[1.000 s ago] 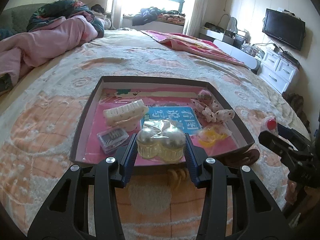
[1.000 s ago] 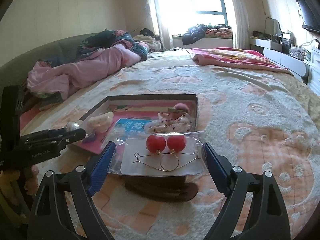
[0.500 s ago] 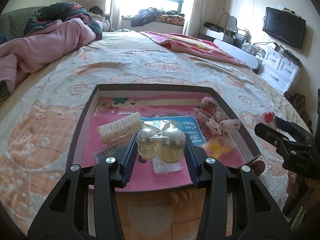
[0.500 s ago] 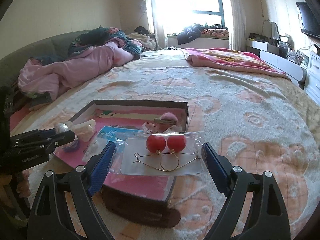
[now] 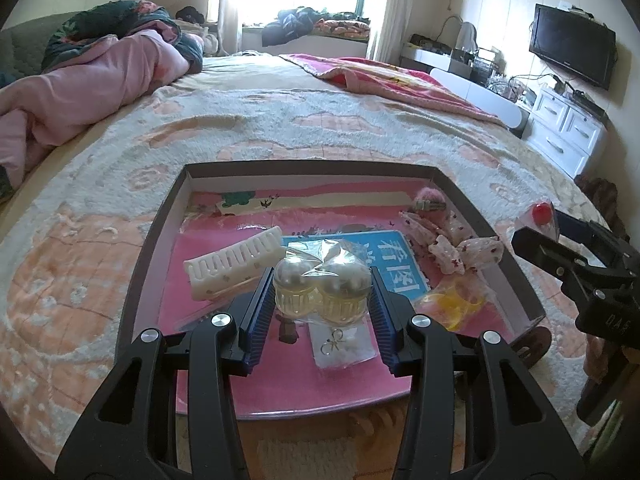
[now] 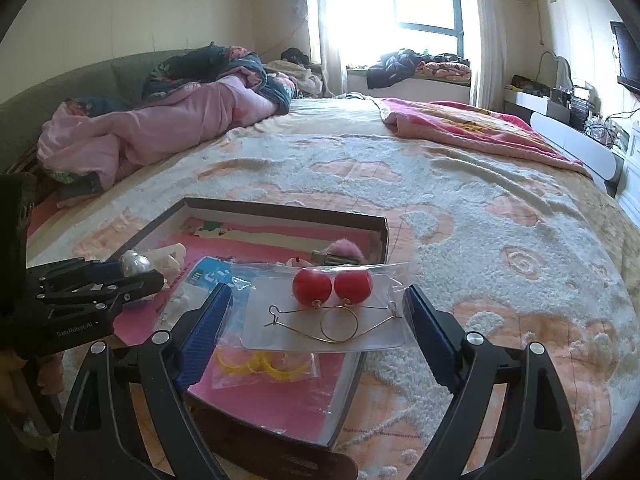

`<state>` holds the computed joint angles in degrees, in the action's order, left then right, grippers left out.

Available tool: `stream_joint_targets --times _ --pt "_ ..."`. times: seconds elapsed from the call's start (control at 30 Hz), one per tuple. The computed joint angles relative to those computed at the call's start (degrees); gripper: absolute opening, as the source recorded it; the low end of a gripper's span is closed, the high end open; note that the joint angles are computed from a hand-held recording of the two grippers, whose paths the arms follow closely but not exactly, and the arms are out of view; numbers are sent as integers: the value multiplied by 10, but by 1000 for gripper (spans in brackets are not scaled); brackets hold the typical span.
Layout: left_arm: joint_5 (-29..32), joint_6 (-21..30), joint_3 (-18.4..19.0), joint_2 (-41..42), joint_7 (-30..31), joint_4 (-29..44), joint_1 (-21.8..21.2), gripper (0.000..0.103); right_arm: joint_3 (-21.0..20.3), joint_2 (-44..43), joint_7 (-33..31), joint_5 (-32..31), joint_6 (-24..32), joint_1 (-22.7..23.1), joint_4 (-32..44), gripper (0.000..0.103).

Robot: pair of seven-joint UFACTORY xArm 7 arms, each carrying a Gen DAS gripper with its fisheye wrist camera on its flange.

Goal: Organize jewelry
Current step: 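Carry earring card into pink box with right tool while left tool carries pearls there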

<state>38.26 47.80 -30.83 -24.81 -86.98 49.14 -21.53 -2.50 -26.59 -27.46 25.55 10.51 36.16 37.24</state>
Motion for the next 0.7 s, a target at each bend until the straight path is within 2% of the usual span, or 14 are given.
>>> stream_joint_targets --times 0.43,0.7 --pt "6 -10 9 8 -4 -9 1 36 11 56 -22 -8 4 -11 32 84" --pt "10 -14 16 17 -8 -12 2 36 35 74 -40 -3 20 -27 36 85"
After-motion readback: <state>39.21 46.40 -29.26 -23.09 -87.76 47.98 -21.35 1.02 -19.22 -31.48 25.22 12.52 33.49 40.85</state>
